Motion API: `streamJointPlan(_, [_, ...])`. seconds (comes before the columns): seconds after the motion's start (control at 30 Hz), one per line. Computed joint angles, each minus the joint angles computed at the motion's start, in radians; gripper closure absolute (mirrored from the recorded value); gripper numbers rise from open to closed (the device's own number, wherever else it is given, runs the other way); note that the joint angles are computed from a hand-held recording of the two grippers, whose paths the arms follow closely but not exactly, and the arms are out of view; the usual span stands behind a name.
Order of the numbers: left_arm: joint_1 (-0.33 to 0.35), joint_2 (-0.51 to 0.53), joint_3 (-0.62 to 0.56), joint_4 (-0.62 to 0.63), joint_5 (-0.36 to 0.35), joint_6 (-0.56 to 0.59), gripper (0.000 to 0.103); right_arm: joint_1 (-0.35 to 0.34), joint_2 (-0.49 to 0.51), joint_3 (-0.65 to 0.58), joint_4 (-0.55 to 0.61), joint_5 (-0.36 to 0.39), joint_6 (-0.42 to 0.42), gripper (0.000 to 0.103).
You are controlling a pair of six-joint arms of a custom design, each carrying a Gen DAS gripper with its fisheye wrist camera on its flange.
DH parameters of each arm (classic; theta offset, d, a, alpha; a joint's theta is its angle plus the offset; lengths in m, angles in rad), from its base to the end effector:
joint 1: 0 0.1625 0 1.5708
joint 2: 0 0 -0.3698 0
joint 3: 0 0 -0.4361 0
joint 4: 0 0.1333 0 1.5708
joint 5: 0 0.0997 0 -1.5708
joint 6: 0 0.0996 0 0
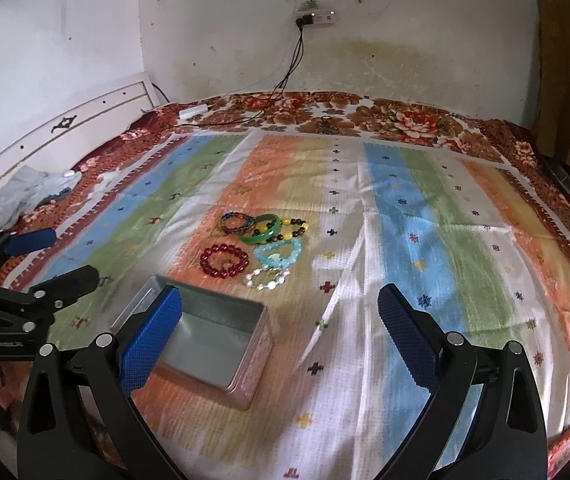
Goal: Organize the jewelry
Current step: 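Move both tools forward over the bracelet cluster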
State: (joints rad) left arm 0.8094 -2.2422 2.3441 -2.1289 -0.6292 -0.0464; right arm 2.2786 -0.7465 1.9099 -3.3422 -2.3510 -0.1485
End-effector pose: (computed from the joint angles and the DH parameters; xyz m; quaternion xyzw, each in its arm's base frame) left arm -0.0654 -0.3785 0.3990 0.2077 0.8491 -0.3590 0.3271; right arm 0.4164 -0.3893 0.0121 0.2628 -0.8501 0.3662 0.2723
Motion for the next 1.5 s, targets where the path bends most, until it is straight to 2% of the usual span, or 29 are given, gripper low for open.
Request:
streamJointPlan(0.27, [0.036, 0.064, -0.034, -0.041, -0.001, -0.008, 0.005, -0.027, 0.007, -0.036, 0.011, 0.013, 0.001, 0.004])
streamJointPlan(0.6, [0.106, 0.216, -0.108, -0.164, -0.005, 0.064, 0.005, -0.056, 0.026, -0.093, 0.057, 0.023, -0.022, 0.004])
streamJointPlan(1.03, [0.142, 0.316, -0.156, -0.254, -0.045, 0.137, 0.005, -0.084, 0.052, -0.158, 0.085, 0.045, -0.047, 0.004])
streamJointPlan(1.23, [0.172, 0.4, -0.201, -0.295, -0.011, 0.149, 0.005, -0.106, 0.066, -0.195, 0.163, 0.052, -0.032, 0.004])
streamJointPlan(1.5, [0.226, 0.477, -0.274, -0.265, -0.037, 0.12, 0.005, -0.148, 0.057, -0.226, 0.315, 0.109, 0.059, 0.004])
